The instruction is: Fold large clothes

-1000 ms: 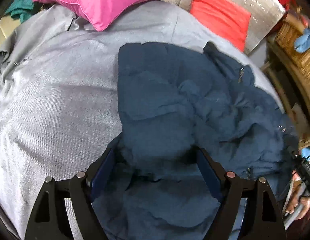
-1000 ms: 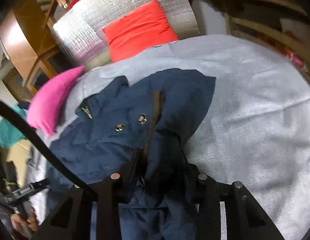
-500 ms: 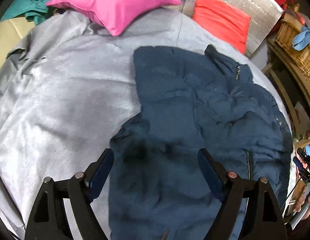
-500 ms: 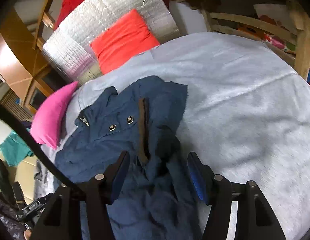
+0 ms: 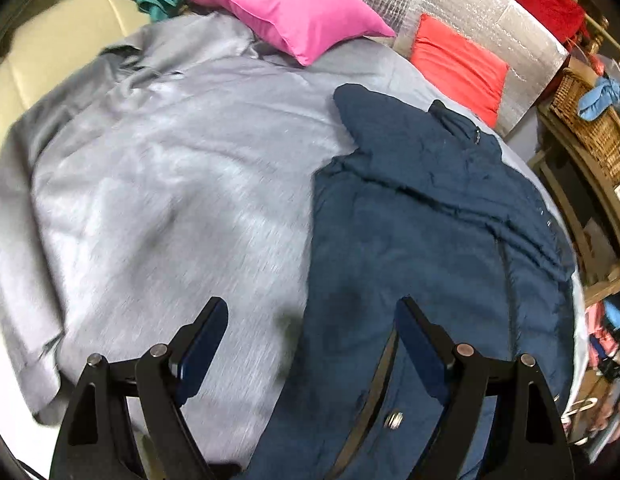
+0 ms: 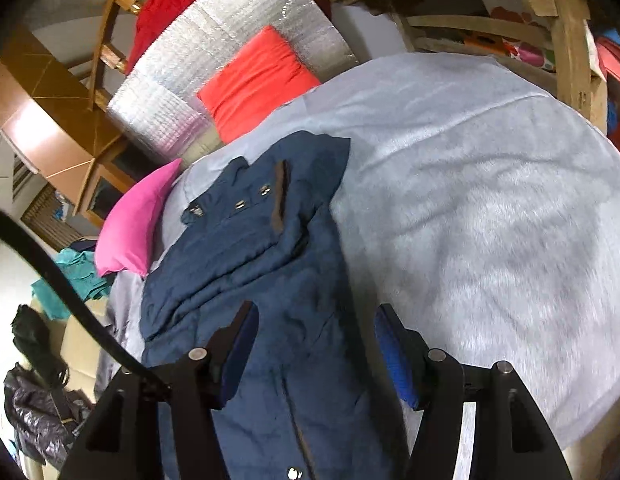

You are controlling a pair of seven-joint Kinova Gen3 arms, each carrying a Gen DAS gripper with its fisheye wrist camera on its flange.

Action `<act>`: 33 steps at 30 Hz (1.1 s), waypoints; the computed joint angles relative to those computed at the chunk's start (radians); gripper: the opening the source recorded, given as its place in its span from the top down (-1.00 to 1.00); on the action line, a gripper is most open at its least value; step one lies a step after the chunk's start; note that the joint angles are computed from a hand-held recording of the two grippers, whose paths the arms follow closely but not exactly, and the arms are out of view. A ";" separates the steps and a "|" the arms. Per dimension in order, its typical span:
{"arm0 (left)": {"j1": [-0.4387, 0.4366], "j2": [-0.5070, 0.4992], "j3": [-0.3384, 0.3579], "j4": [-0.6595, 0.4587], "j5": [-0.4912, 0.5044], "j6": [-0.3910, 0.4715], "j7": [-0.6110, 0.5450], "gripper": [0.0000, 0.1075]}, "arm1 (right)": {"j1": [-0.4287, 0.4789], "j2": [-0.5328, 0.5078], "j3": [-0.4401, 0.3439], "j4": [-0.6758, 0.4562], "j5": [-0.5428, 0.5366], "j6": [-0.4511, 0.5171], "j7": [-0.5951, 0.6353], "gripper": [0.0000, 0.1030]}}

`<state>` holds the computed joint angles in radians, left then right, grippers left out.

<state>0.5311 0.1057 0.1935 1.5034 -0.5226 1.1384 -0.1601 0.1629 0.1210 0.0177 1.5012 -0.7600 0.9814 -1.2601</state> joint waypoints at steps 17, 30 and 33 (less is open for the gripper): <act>0.324 0.108 0.043 -0.063 -0.285 0.363 0.089 -0.60 | -0.010 -0.165 0.094 0.199 -0.031 0.116 0.164 -0.35; 0.366 0.121 0.045 -0.061 -0.315 0.426 0.109 -0.60 | -0.052 -0.181 0.100 0.227 0.042 0.123 0.156 -0.36; 0.371 0.122 0.045 -0.060 -0.310 0.436 0.105 -0.60 | -0.050 -0.182 0.104 0.231 0.050 0.117 0.154 -0.36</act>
